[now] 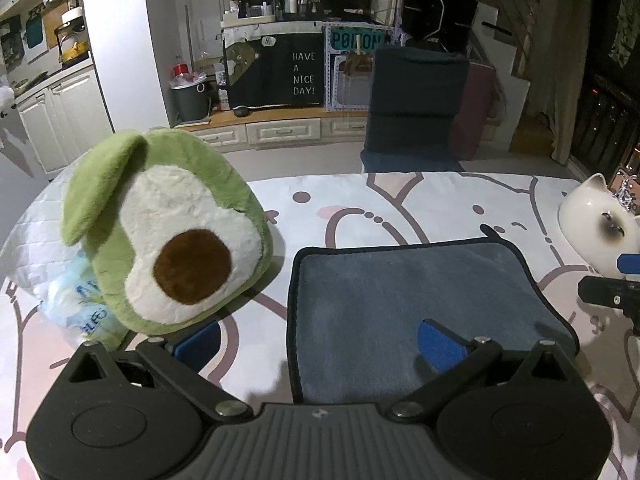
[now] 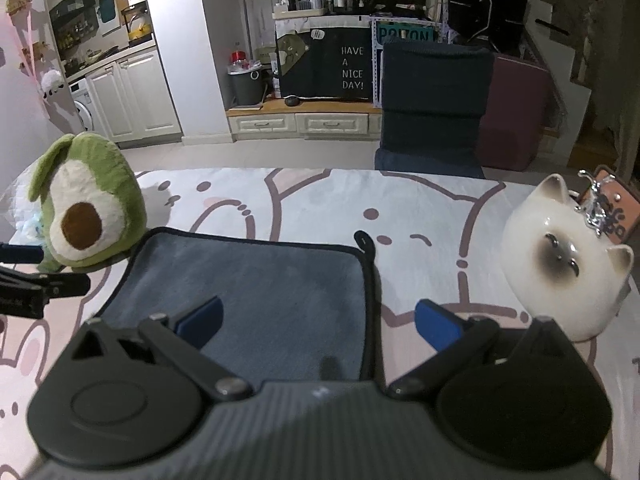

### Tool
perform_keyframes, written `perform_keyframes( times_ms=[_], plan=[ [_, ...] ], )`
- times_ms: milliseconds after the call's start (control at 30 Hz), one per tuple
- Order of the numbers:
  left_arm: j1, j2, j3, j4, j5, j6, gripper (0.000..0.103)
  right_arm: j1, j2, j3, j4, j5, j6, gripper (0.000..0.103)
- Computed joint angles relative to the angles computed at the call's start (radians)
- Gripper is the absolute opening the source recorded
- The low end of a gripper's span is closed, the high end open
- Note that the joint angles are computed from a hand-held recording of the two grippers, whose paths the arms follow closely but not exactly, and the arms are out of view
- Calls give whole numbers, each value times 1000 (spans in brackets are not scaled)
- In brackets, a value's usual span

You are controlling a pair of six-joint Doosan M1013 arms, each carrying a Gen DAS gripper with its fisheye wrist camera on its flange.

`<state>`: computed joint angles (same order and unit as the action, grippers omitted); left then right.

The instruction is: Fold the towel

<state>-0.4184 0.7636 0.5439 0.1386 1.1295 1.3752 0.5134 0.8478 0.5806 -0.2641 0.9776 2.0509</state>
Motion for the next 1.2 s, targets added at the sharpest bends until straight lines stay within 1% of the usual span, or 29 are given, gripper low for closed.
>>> perform_keyframes(
  times_ms=[367,600,1200],
  plan=[
    [-10,-96,135,20,-73,-27,103,24,-83,117,-43,-53,43,103],
    [-18,-148,201,38,-97,-42,103,39,-132,185,-78,-80,78,103],
    [-44,-271,345,81,-160,-83,103,77,-230,325,-181,-145,182,103]
  ],
)
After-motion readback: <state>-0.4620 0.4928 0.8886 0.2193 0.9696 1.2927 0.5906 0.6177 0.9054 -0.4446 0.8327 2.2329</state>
